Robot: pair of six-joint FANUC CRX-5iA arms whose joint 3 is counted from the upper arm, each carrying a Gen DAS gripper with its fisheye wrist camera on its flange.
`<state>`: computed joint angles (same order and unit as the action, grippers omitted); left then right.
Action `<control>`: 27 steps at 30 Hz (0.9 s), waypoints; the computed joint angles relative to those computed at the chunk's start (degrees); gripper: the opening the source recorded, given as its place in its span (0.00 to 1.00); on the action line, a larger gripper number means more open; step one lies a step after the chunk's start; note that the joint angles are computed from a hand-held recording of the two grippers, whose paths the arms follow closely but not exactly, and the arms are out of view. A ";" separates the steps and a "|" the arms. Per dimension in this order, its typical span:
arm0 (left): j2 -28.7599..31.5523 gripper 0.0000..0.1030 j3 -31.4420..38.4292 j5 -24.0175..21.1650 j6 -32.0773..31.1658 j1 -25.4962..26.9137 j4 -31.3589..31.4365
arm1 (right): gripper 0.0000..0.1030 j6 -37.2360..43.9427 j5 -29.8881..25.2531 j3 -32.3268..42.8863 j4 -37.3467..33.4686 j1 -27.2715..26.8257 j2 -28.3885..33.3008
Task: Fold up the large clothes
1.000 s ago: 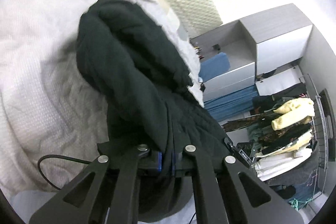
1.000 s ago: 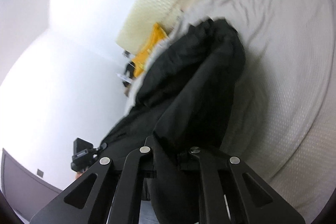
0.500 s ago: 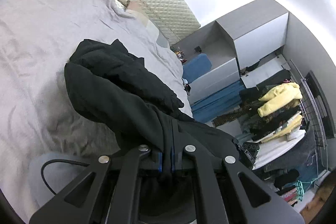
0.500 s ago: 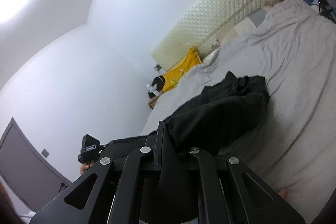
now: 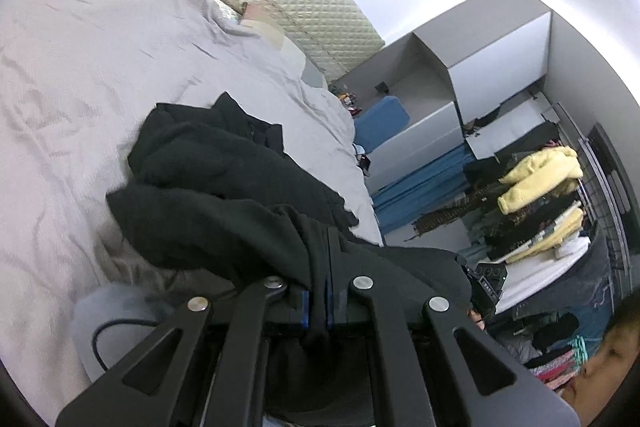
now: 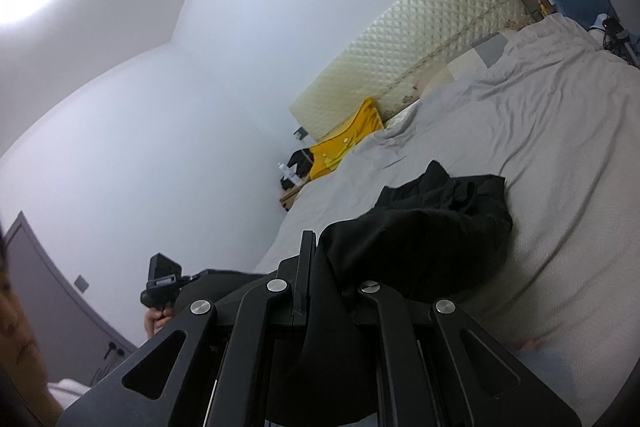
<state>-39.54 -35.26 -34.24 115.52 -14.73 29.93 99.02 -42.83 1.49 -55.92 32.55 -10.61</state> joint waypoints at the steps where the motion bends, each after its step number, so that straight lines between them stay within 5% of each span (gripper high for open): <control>1: 0.28 0.04 0.20 -0.88 -1.10 1.25 1.10 | 0.05 -0.22 -0.20 0.60 -0.01 -0.37 0.53; 5: 5.53 0.05 4.50 -6.06 -5.45 7.11 4.24 | 0.05 -3.60 -1.00 7.70 0.55 -2.02 7.90; 10: 12.86 0.06 11.47 -12.62 -2.41 12.36 3.35 | 0.05 -14.60 -2.94 20.68 9.81 -0.53 19.09; 21: 27.65 0.11 27.52 -20.94 13.10 13.06 -12.57 | 0.05 -39.59 -9.50 42.40 28.62 2.09 38.87; 27: 34.80 0.13 35.27 -25.81 17.84 11.11 -20.37 | 0.04 -44.84 -13.23 48.46 32.53 2.14 45.95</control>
<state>-4.74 0.01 -60.05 133.36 -3.62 9.56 54.18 -56.06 49.95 -23.39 34.69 35.35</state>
